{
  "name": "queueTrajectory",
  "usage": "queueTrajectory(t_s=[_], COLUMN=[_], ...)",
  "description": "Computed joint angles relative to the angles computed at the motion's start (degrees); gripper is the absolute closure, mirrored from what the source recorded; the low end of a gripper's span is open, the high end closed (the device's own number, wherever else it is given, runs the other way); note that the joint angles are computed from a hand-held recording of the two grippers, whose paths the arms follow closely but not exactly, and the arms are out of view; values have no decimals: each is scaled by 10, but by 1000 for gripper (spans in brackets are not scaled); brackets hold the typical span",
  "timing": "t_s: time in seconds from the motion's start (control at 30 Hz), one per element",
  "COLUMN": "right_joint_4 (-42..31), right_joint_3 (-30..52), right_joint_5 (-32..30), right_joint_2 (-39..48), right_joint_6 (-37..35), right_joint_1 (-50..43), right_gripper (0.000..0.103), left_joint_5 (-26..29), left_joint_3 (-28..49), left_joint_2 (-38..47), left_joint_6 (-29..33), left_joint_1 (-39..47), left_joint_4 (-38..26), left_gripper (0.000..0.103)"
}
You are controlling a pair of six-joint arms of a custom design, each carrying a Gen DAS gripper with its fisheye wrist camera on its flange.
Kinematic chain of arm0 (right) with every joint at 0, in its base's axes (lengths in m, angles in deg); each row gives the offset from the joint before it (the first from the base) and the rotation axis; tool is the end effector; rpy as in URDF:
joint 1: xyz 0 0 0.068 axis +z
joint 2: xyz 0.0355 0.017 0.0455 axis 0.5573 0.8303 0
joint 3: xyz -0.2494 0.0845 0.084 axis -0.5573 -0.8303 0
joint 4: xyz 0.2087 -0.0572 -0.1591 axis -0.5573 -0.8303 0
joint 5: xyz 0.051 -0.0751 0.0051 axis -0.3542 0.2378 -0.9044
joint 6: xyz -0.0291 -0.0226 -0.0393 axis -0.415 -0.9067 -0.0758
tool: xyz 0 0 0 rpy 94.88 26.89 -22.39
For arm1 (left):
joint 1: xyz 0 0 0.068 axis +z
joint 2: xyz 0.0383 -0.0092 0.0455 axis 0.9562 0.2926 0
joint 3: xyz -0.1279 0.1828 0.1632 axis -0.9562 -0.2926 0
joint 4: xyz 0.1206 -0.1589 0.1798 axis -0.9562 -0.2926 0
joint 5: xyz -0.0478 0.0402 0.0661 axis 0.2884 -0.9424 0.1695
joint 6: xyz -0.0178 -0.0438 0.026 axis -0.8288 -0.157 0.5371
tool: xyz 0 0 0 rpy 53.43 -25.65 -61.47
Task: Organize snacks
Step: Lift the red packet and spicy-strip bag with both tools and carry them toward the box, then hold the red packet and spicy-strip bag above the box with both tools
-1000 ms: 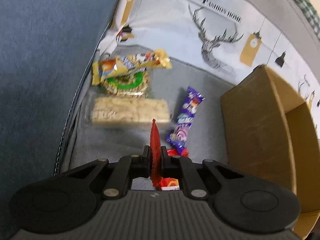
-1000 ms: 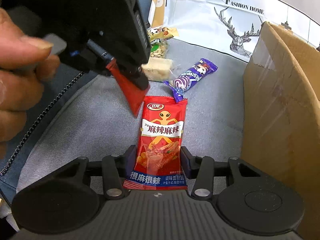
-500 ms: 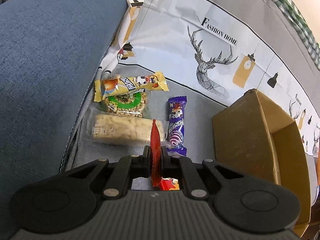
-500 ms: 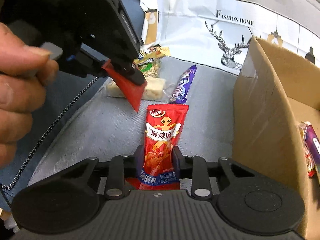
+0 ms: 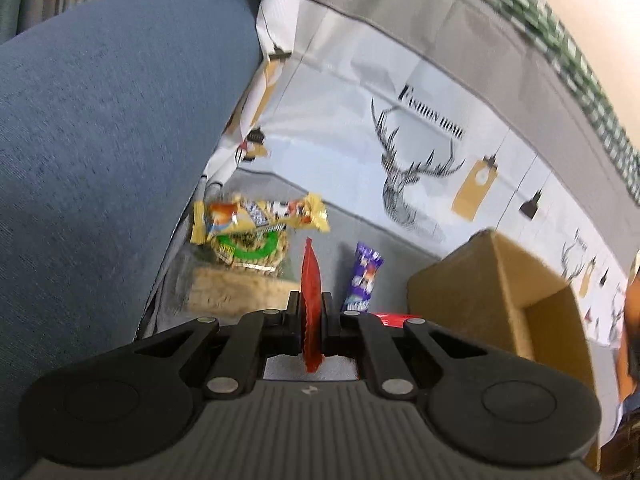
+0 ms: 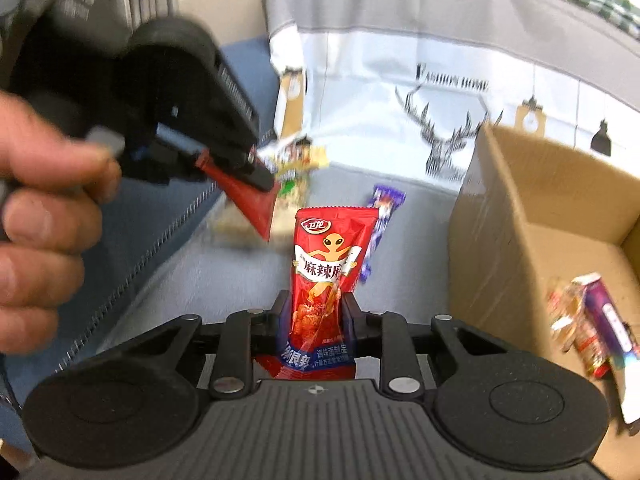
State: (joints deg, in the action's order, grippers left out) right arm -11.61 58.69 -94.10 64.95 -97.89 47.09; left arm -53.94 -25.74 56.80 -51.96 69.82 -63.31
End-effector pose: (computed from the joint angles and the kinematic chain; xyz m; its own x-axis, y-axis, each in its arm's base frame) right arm 0.2455 0.0667 0.1247 -0.5866 -0.3099 -0.7483 -0.5065 0.8613 0.0404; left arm 0.3183 -0.0195 0.1391 -0.6551 -0.5037 -0.5632 -0.3111 0.8590 -0.4066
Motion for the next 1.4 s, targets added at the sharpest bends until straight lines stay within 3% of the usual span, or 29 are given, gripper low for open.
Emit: queueTrajectory(t_s=[0.2, 0.47, 0.67, 1.13, 1.4], right_joint_4=[-12, -24, -33, -3, 15], right_joint_3=[5, 18, 31, 84, 121], right_joint_5=[-25, -72, -128, -160, -158], right_joint_2=[-57, -90, -108, -36, 4], right_joint_6=[14, 6, -12, -4, 9], right_joint_1=[-29, -90, -157, -253, -296], right_gripper=[76, 76, 76, 76, 76], left_joint_5=[24, -25, -59, -100, -106], left_joint_3=[-20, -20, -19, 3, 33], left_joint_2=[-21, -38, -37, -2, 31], left_joint_6=[-25, -25, -23, 7, 26], left_joint_1=[17, -13, -55, -178, -232], left_joint_4=[33, 35, 73, 188, 208], left_gripper=[95, 95, 95, 95, 95])
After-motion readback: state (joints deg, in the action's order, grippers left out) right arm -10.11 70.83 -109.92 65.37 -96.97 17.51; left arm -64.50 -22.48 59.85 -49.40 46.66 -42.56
